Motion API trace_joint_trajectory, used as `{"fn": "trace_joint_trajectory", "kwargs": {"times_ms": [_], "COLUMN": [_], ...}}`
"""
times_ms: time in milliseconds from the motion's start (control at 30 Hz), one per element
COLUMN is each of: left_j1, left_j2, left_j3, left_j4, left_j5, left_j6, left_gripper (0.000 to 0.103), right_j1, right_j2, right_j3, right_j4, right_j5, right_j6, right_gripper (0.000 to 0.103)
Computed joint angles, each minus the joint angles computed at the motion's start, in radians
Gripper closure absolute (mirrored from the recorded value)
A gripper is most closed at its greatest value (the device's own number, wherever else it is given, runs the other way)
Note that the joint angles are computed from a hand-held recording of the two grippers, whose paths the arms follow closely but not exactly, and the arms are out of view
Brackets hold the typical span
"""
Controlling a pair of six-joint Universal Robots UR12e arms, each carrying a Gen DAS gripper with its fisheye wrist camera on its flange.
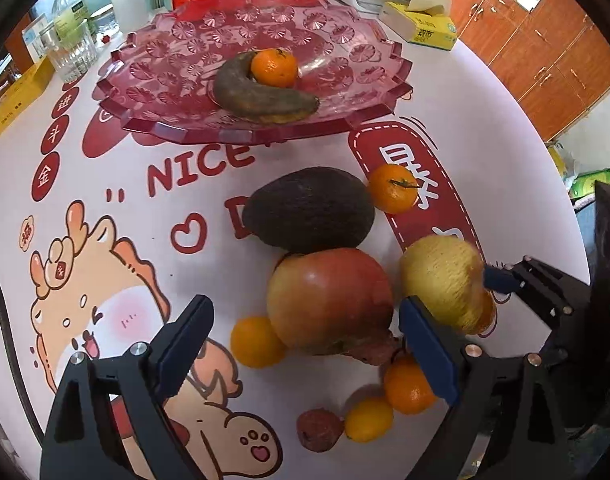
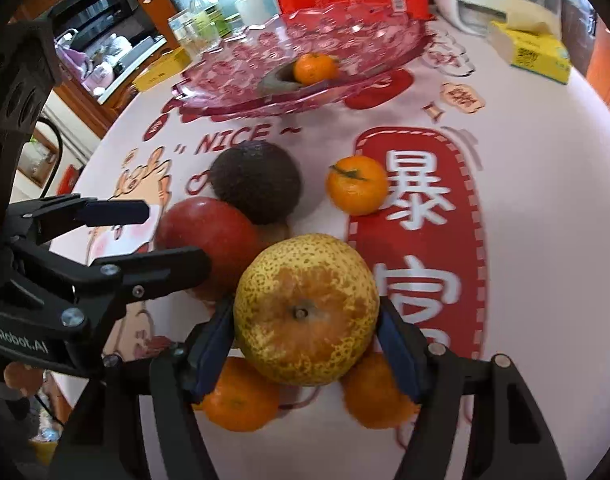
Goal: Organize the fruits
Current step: 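Grasp the speckled yellow pear with the right gripper while the left grasps the red apple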
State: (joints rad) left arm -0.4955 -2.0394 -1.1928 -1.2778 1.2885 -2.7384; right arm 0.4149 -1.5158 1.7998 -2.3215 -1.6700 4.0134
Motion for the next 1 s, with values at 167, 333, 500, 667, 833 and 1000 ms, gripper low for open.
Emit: {"fn": "trace_joint_trajectory", "kwargs": {"times_ms": [167, 333, 500, 667, 833, 1000], "left_j1": [-0.007, -0.02, -0.021, -0.014, -0.008, -0.003], "left_j2": [-0.013, -0.021, -0.013, 0.006, 0.029, 0.066], "left_j3": [0.01, 0.008, -0.018, -0.046, -0.047, -0.036], "left_j4": [-0.008, -0.012, 0.021, 0.06, 0.068, 0.088], "left_j5": [-0.017, 0.009, 0.004, -0.004, -0.003, 0.015], "left_j6": [-0.039, -0.049, -0.071, -0.095, -0.1, -0.083], "left_gripper": [0.021, 0.032, 0.034, 0.035, 0.035, 0.035], "right_j1": [-0.006, -0.003, 0.004, 0.005, 0.005, 0.009], "right_j2": [-0.027, -0.028, -0.024, -0.028, -0.037, -0.05], "right_j3": [0.021, 0.023, 0.026, 0.03, 0.033, 0.002], "right_j4": [0.0, -0.007, -0.027, -0.039, -0.057, -0.028], "right_j5": [-0.053, -0.061, -0.065, -0.059, -0.049, -0.064], "right_j6": [0.022, -0.003, -0.02, -0.025, -0.025, -0.032], "right_gripper": [0.034, 0.034, 0.034, 0.034, 0.034, 0.034]}}
